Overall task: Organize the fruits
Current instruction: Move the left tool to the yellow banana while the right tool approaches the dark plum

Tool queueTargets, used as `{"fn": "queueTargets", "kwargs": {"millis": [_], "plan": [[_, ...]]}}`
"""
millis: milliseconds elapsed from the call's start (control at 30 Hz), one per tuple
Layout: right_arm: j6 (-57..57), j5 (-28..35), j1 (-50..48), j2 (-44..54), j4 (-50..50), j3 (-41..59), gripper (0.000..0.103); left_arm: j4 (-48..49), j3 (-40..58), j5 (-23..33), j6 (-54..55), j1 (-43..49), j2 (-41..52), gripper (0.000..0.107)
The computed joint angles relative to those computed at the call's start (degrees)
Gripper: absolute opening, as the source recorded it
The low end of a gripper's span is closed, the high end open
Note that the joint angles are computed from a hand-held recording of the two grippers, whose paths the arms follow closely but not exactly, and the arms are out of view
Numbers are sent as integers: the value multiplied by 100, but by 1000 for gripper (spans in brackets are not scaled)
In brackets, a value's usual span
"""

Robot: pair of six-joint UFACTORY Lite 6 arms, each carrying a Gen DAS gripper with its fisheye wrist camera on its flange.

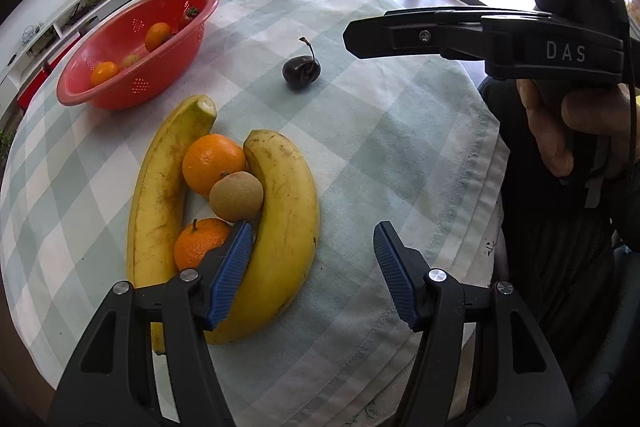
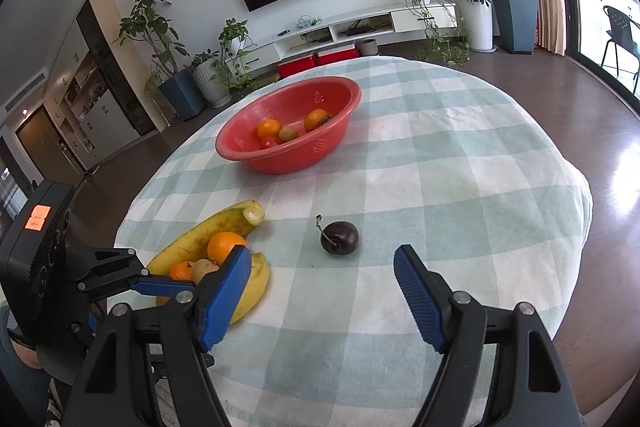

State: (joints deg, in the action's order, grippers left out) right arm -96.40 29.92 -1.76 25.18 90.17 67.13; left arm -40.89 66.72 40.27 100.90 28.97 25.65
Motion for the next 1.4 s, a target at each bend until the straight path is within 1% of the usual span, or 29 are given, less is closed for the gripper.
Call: {"fn": "queueTargets", "kwargs": {"millis": [100, 167, 233, 300, 333, 500, 567, 700, 767, 867, 900, 967, 1000, 1100, 1133, 1233, 1300, 1400], "plan": [[-1, 30, -9, 2, -1, 2, 77, 427, 146, -130, -389, -216, 123, 60], [-6, 70, -31, -3, 23, -5, 77, 722, 309, -123, -659, -288, 195, 54], [1, 122, -57, 7, 42, -7, 77, 968, 531, -47, -968, -307, 307, 43], [14, 145, -57, 7, 50, 1, 77, 1237, 699, -37, -1295, -361, 391, 38], [14, 145, -57, 7, 50, 1, 77, 1391, 721, -71, -1449, -403, 394, 37], [22, 146, -59, 12, 39, 5, 77, 2160, 591, -467, -2310, -778, 309, 37], [14, 147, -60, 12, 44, 4, 77, 2463, 663, -536, -2732, -956, 390, 38], [32, 159, -65, 7, 20, 9, 77, 2962, 561, -817, -3161, -1239, 385, 38], [81, 147, -51, -8, -31, 8, 77, 3126, 678, -755, -3352, -1313, 467, 38], [85, 136, -36, -59, -45, -30, 77, 3356, 965, -522, -3590, -1408, 656, 38], [73, 131, -34, -66, -37, -41, 77, 3495, 967, -566, -3687, -1479, 660, 38], [122, 165, -65, -63, -40, -42, 73, 3717, 845, -746, -3846, -1603, 587, 38], [196, 215, -104, -56, -95, -34, 73, 3716, 653, -916, -3743, -1635, 464, 34], [177, 289, -185, -84, -2, -52, 73, 3301, 313, -1173, -3296, -1550, 237, 32], [236, 333, -216, -69, -31, -27, 73, 3078, 314, -1149, -3099, -1476, 238, 32], [308, 323, -226, -34, -71, 21, 73, 2573, 487, -836, -2682, -1208, 316, 32], [283, 298, -215, -23, -75, 35, 73, 2328, 364, -827, -2502, -1140, 231, 32], [330, 240, -192, 17, -129, 84, 73, 1918, 356, -635, -2132, -951, 185, 32]]}}
